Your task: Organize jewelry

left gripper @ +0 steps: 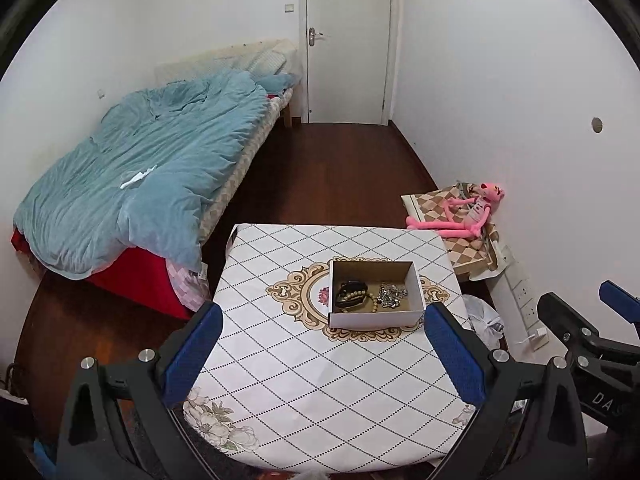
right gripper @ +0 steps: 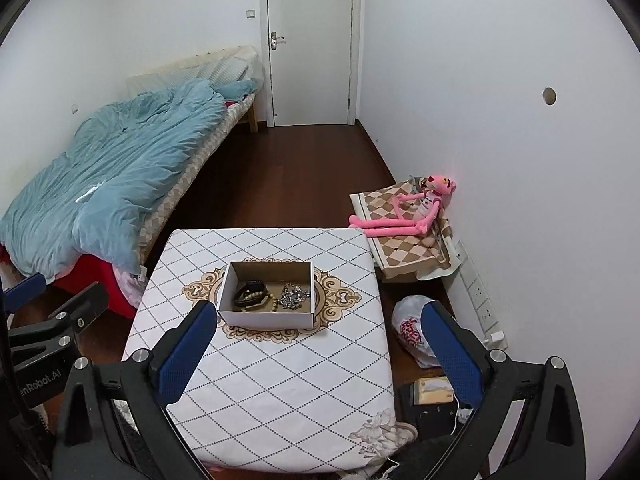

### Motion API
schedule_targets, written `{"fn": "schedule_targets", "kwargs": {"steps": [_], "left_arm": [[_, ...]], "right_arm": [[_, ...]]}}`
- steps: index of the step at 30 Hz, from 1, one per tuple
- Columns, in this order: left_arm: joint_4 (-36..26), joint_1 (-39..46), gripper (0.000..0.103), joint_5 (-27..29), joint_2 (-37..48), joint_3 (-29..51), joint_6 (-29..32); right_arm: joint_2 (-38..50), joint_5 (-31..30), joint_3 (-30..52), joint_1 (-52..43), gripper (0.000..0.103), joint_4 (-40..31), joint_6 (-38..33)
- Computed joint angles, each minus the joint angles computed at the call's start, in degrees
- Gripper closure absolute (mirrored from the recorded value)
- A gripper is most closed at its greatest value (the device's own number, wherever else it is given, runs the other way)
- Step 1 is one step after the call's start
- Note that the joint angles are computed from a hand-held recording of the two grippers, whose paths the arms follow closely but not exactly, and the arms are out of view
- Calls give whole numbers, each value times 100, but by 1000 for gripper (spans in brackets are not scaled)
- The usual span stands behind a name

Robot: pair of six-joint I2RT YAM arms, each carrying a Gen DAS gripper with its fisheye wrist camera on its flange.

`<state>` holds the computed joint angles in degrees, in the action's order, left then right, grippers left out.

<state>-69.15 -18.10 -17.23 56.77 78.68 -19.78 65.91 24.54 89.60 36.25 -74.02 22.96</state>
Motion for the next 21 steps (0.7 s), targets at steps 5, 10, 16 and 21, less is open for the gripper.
{"fn": "schedule_targets", "kwargs": {"steps": [5,10,16,21], "left_arm": [[40,131,0,187,262,3,0],[239,381,0,320,544,26,85],[456,662,0,440,974,133,219],[621,883,0,593,1312,142,380]], "right_arm": [[120,-237,-48,-311,0,73,-184],[349,-490,-141,-681,0,353,-435],[810,-651,-98,-1007,0,670,-696],[1181,-734,-40,-1120,0,869,-798]]}}
